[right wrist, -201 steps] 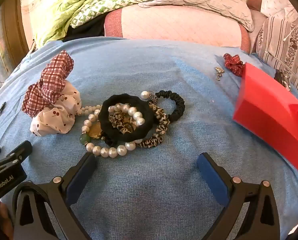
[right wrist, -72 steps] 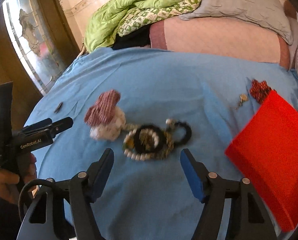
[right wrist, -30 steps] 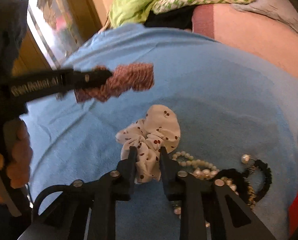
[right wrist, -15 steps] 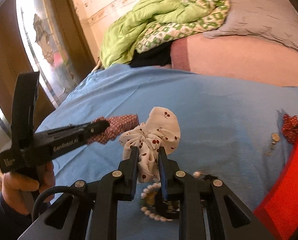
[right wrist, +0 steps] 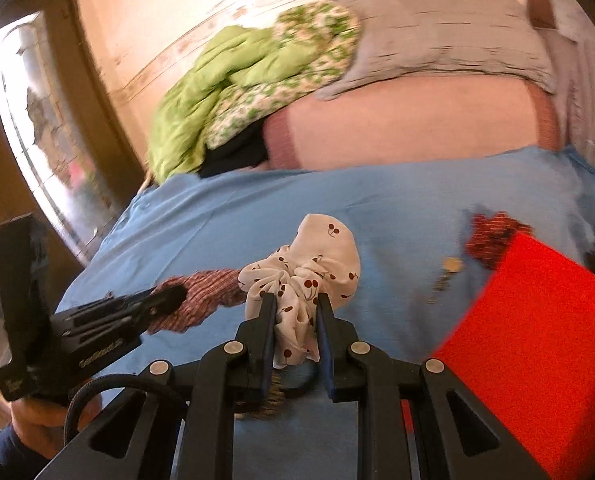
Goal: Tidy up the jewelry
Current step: 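Drop the plaid scrunchie in the tray with the left tool while the right drops the white one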
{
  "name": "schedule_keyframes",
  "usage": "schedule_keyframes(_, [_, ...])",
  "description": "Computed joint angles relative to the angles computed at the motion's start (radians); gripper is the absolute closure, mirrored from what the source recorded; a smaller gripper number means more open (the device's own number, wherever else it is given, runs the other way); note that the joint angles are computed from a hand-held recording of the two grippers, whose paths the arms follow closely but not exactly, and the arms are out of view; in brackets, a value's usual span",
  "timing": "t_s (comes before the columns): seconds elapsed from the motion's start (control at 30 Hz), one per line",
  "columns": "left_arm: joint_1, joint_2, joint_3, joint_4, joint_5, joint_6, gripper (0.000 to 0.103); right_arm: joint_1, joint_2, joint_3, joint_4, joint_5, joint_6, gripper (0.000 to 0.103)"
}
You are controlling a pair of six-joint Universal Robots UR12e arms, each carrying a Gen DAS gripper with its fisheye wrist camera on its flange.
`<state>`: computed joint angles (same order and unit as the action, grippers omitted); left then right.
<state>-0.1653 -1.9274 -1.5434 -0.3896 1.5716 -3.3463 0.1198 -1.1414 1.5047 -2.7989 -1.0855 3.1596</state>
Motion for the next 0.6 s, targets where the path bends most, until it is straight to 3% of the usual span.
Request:
schedule_keyframes(0.37, [-0.093,-0.097,0.160,-0.053,-0.062,0.059,0.090,-0.100,-0.027,0.029,-0.031,-0.044,0.147,0.082])
schedule_keyframes(0.6, [-0.142,-0.185,0.295,-0.128,-0.094,0.088,0.090,-0.156,-0.040,0.047,-0.028,-0.105,0.220,0.082])
